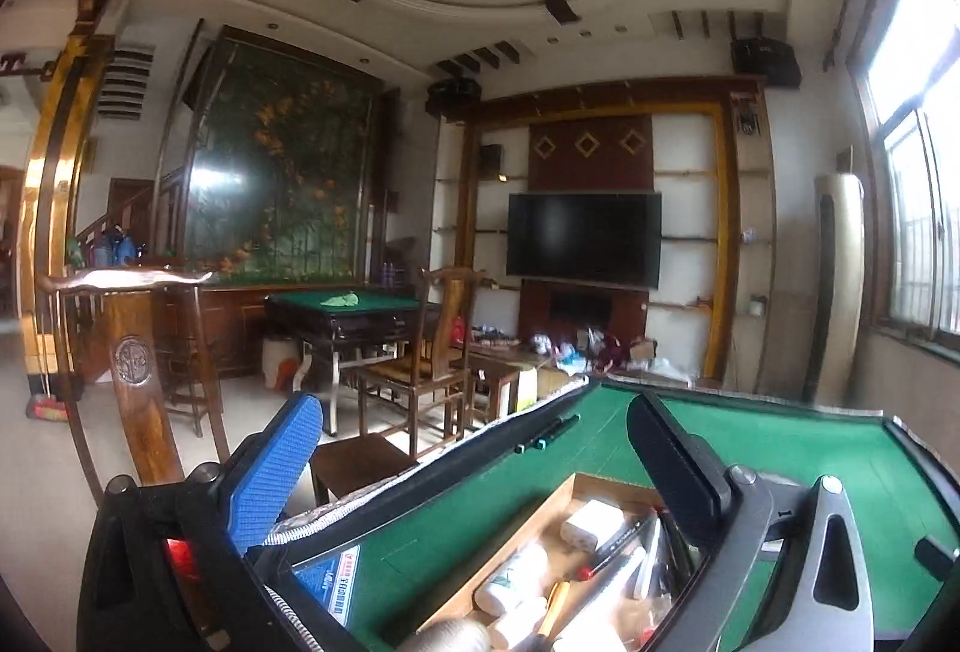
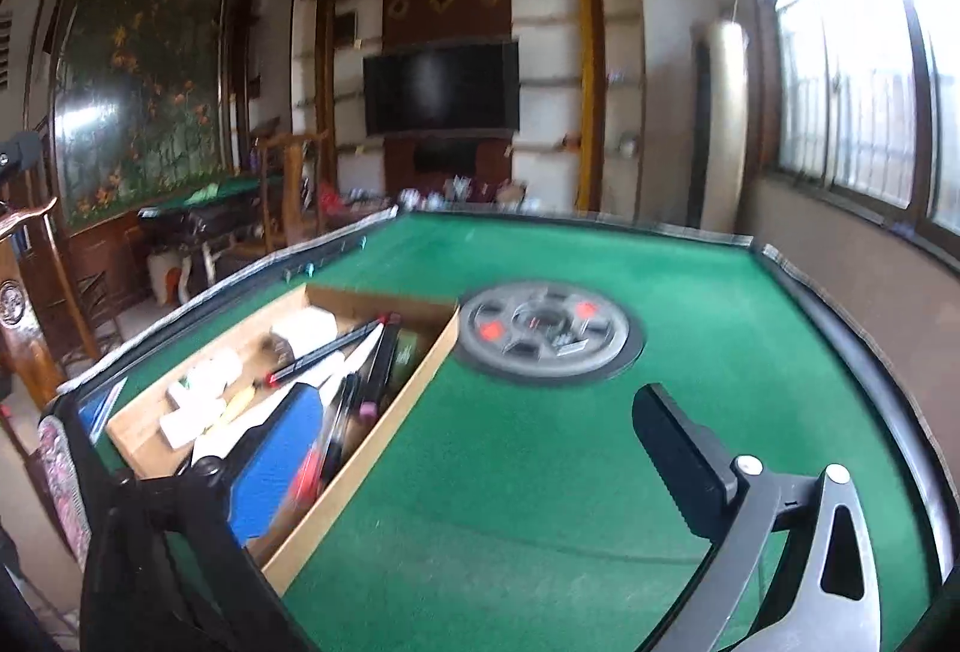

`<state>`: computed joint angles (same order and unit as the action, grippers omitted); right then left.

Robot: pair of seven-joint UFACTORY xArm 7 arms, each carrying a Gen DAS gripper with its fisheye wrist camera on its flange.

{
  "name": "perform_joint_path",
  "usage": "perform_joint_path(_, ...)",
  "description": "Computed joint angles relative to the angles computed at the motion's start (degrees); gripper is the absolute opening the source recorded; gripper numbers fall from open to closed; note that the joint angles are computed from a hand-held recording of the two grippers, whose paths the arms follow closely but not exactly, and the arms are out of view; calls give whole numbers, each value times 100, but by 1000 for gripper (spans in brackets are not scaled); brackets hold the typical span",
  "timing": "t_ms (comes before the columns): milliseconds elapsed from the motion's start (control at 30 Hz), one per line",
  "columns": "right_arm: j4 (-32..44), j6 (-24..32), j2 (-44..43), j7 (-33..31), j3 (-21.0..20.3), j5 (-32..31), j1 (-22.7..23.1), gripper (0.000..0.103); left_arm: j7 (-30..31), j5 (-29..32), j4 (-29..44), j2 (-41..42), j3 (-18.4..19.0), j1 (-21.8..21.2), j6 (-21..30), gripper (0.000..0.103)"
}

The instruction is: Organize rigid objects

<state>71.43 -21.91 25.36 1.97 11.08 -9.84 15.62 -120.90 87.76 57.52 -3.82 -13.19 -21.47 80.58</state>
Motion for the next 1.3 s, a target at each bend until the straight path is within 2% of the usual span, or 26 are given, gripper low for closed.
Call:
perform_joint_path(67,35,70,-18,-146,-224,188,221,103,325,-110,19,-97,205,155,-923,103)
perform_joint_path(100,54,134,-6,-132,-159,157,159,103,425,-308,49,-115,411,179,-1459,103)
perform_joint_path(200,120,342,45,-98,22,50,1,103,649,-821,147,8,464,527,-2211,103)
perform_joint_path(300,142,512,69,-238,-44,32,120,103,1018,-1305,366,343,471,605,-2028,103)
perform_joint_path(367,126,638,57,-412,-47,-21,197,103,1247,-1634,580,588,495,572,-1575,103)
perform_joint_path(433,129,738,75,-545,22,-70,205,103,1252,-1757,616,655,584,574,-1592,103)
perform_joint_path(567,175,857,131,-749,62,-42,272,103,1088,-1922,476,595,695,636,-1873,103)
perform_joint_path(733,219,977,176,-894,181,25,224,103,1152,-2093,349,559,769,760,-2445,103)
perform_joint_path(833,217,994,176,-963,119,94,300,103,1282,-2172,350,607,794,811,-2702,103)
perform_joint_path(1100,271,1035,218,-1066,183,164,265,103,1421,-2327,302,574,814,865,-2940,103)
perform_joint_path(1300,253,1032,227,-1159,70,207,401,103,1479,-2364,259,564,840,930,-3232,103)
